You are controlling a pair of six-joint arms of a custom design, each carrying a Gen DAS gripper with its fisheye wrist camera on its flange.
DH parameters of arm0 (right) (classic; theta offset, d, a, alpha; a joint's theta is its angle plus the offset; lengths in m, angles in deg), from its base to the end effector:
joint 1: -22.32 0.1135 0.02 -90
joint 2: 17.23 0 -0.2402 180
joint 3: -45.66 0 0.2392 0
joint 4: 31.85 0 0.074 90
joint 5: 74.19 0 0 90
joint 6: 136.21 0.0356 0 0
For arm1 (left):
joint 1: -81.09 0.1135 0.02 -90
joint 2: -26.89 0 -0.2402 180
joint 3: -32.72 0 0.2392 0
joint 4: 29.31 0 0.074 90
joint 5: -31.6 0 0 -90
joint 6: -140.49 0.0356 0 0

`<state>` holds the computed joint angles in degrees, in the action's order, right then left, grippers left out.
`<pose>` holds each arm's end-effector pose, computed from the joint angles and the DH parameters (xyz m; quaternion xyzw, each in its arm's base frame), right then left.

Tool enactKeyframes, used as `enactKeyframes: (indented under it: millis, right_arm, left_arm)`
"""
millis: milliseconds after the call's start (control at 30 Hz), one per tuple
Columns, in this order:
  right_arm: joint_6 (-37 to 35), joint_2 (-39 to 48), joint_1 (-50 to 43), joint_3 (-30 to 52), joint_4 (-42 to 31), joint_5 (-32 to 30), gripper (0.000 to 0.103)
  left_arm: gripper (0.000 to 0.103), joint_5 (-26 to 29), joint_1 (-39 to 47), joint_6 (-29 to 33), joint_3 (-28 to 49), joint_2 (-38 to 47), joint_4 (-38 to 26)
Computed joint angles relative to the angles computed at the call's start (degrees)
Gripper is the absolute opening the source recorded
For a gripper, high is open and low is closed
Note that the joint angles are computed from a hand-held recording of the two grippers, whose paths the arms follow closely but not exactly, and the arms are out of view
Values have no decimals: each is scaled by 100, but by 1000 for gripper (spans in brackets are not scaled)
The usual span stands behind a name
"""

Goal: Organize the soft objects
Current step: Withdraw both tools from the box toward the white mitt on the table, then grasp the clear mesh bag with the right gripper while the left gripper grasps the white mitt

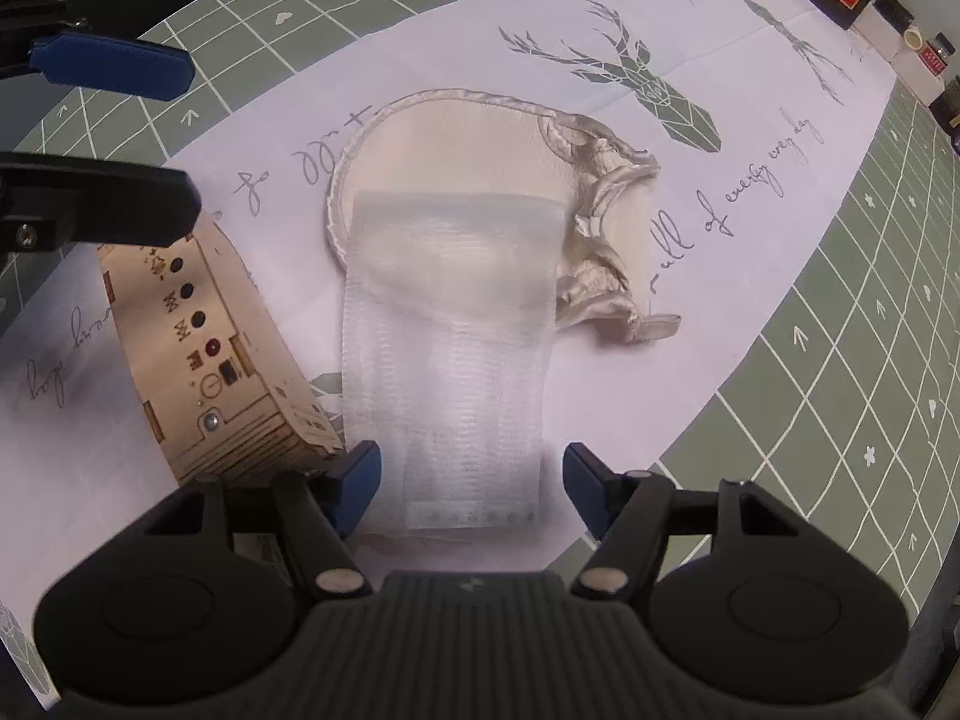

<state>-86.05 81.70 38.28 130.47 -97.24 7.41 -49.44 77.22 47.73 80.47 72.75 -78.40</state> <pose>0.2958 0.0900 0.1850 -0.4706 0.8746 0.0525 0.1043 0.1652 -0.0167 0.2137 0.0375 0.9279 -0.0936 0.3589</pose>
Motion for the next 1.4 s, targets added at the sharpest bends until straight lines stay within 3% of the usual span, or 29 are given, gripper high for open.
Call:
enactKeyframes:
  millis: [233, 367, 533, 567, 633, 667, 900, 1000, 1200, 1300, 1400]
  right_arm:
    - [60, 705, -112, 768, -615, -228, 58]
    - [197, 969, -194, 1025, -825, -294, 37]
    - [236, 806, -39, 760, -555, -41, 30]
    - [262, 735, -14, 666, -464, -7, 24]
    - [269, 600, -11, 518, -361, -39, 3]
    - [305, 547, -12, 455, -303, -23, 0]
    - [327, -207, -284, -22, 59, -113, 0]
    - [432, -504, -623, 15, 64, -277, 0]
    - [936, -642, -954, 80, 274, -358, 0]
    - [1160, -594, -827, -40, 481, -363, 0]
    - [1376, -458, -662, -39, 537, -412, 0]
  left_arm:
    - [79, -8, 66, -2, 93, 299, 230]
    - [79, 1, 102, 12, 145, 393, 274]
    - [79, -16, 43, 96, 240, 528, 271]
    - [79, 4, 33, 151, 260, 557, 279]
    - [79, 30, 13, 291, 329, 670, 303]
    - [80, -24, -17, 308, 351, 704, 333]
    - [86, -127, 23, 609, 498, 1075, 776]
    - [89, -468, -126, 733, 711, 1429, 857]
    - [91, -464, 84, 1008, 1141, 2841, 1221]
    - [91, -552, 263, 972, 1077, 3419, 1711]
    - [91, -291, 420, 921, 1016, 3767, 1993]
